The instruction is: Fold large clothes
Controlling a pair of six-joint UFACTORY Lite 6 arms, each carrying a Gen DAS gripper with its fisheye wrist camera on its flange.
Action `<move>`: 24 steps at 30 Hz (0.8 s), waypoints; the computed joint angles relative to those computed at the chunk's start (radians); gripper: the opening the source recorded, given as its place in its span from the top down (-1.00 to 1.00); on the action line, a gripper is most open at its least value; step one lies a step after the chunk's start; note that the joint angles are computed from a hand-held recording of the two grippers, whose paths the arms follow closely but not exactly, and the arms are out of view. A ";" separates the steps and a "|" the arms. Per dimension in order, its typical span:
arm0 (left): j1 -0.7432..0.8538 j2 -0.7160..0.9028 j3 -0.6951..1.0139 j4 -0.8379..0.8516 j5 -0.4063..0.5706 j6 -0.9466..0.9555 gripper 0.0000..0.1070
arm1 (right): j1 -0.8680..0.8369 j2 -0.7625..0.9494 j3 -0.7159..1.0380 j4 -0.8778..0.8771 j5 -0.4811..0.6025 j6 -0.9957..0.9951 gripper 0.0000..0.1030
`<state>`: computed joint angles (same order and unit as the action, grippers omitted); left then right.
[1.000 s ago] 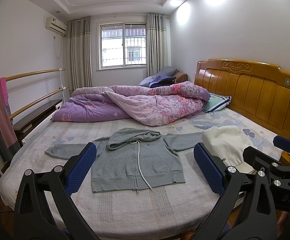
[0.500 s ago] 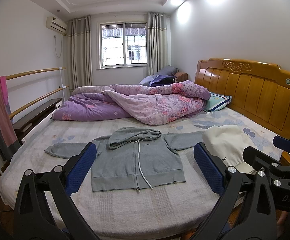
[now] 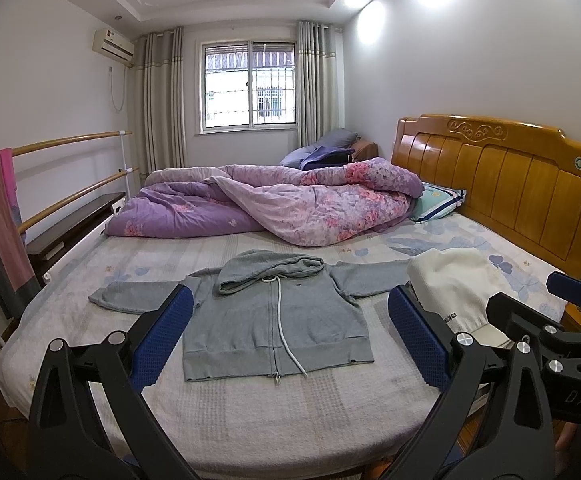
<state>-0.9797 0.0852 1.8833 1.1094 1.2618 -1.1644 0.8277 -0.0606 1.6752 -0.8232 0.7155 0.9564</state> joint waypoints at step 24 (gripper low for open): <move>0.222 0.079 0.011 -0.161 -0.166 0.070 -0.83 | -0.135 0.240 0.211 0.254 -0.053 -0.233 -0.85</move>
